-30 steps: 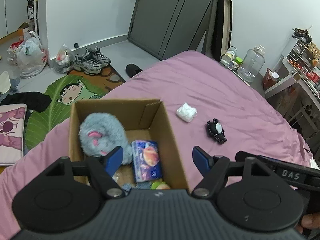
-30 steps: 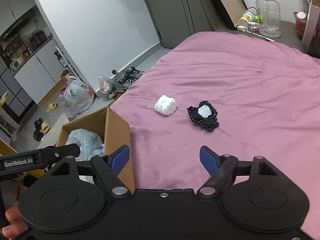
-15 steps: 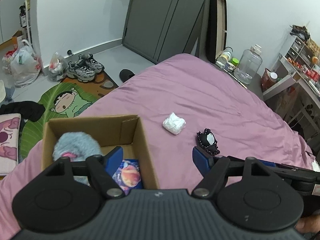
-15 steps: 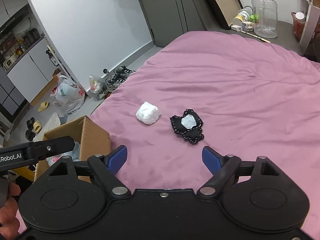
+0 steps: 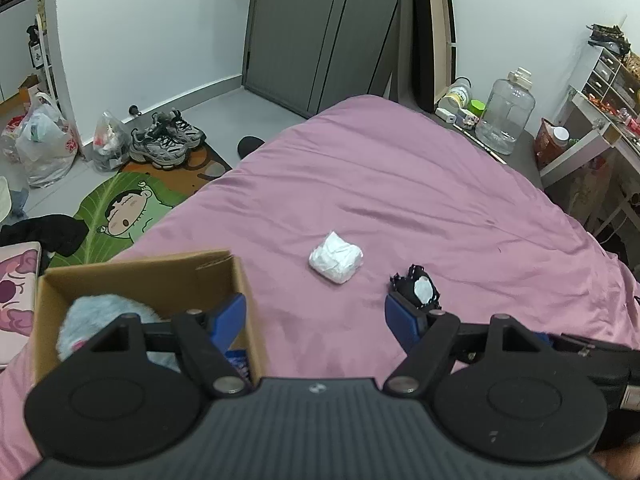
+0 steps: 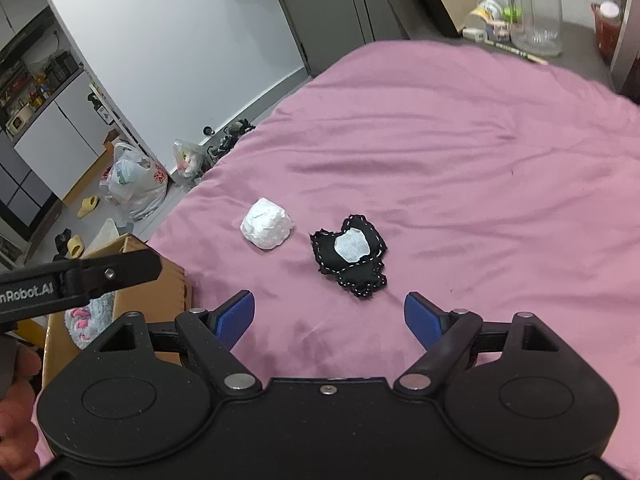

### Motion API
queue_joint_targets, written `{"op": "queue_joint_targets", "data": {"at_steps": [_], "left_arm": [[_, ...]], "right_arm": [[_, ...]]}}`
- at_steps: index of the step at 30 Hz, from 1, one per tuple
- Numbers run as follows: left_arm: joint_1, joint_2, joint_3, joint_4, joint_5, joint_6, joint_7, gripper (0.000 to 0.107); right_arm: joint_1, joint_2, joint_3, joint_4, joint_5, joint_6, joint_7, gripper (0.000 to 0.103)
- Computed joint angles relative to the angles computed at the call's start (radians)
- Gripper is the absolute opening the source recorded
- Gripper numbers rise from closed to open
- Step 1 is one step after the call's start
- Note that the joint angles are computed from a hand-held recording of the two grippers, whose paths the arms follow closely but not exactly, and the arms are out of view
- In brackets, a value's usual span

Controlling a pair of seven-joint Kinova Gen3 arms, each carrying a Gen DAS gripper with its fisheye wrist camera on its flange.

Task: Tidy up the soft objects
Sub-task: 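Grasp the white tissue ball with the left gripper while the right grasps the black plush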

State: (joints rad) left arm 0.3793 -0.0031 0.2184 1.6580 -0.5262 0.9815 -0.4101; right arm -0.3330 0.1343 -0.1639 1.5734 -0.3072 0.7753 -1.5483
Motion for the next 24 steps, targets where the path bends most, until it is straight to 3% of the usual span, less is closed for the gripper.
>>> {"op": "queue_joint_targets", "data": {"at_steps": [14,24], "left_arm": [[0.034,0.131,-0.067,-0.074,-0.014,-0.042,-0.066,0.075],[0.041,0.190,-0.108,-0.102,0.008,-0.061,-0.113,0.075]], "right_arm": [[0.065,0.109,-0.011,-0.044,-0.074,0.021,0.146,0.080],[0.076,0.137,-0.030,-0.030,-0.104,-0.024,0.207,0.069]]}}
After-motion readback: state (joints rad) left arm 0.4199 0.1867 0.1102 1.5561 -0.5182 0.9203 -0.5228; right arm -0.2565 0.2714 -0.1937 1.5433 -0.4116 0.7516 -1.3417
